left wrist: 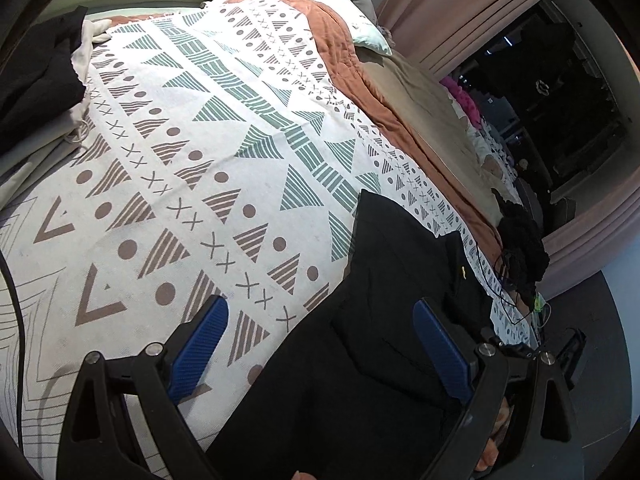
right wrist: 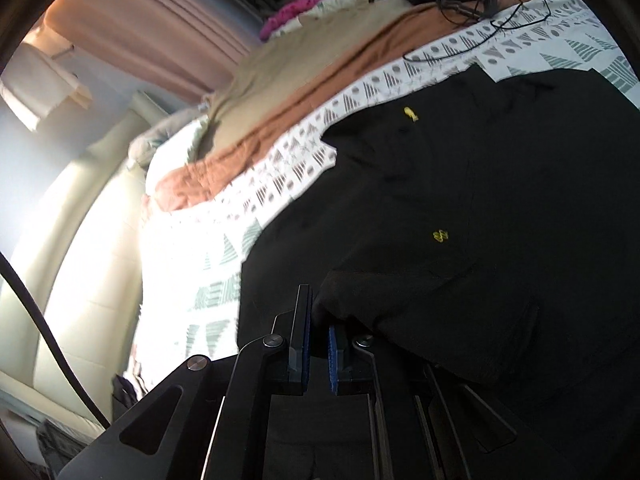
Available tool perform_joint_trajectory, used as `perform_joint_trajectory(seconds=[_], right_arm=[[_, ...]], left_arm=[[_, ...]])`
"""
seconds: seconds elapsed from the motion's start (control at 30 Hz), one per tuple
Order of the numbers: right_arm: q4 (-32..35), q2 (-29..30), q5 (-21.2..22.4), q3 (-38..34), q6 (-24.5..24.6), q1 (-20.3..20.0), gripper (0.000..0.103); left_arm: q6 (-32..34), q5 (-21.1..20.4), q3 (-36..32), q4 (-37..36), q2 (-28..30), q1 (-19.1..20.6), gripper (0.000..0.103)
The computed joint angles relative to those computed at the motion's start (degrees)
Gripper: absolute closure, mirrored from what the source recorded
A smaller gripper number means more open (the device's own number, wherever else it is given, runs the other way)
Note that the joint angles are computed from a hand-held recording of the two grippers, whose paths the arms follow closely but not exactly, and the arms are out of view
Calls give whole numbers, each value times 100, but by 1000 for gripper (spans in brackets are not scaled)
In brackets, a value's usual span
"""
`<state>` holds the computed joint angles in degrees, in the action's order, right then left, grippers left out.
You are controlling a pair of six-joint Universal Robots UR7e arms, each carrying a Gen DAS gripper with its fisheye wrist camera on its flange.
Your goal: Fold large clothes
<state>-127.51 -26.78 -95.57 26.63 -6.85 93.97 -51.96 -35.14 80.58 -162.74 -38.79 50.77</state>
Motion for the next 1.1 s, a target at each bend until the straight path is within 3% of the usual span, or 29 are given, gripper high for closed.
perform_joint_trajectory(seconds=[0.13, 0.2, 0.23, 0.27, 0.3, 0.47, 0.63, 0.77, 0.87, 1.0, 1.1], right_arm=[[31, -430, -91, 672, 55, 58, 95], [-36, -728, -105, 1142, 117, 61, 69], [-38, -872, -93, 1338, 137, 55, 23], [-83, -1020, -5, 1563, 139, 24, 0], [-110, -1126, 105, 1699, 134, -5, 0], [-238, -1634, 177, 2341, -26, -119, 0], [-1187, -2473, 298, 3623, -286, -343, 0], [-1691, -2910, 579, 4241, -360, -562, 0], [-2342, -3099, 363, 4631, -406, -673, 0], [-3352, -3195, 27, 5023, -250, -831, 1], [-3588, -3173, -47, 5142, -22, -968, 1]], left_arm=[[-350, 194, 167, 30, -125, -78, 7], [-331, 138, 152, 81, -125, -105, 7], [-321, 114, 133, 118, -114, -125, 7], [-284, 88, 102, 143, -96, -151, 4], [-238, 79, 83, 137, -83, -176, 0], [-251, 255, 32, 407, -85, -323, 0], [-9, 213, 120, 330, -86, -436, 0], [105, 110, -50, 670, -25, -433, 0], [154, 170, -203, 941, 47, -425, 0], [416, 194, -324, 674, 173, -437, 0], [623, 139, -595, 811, 340, -438, 0]])
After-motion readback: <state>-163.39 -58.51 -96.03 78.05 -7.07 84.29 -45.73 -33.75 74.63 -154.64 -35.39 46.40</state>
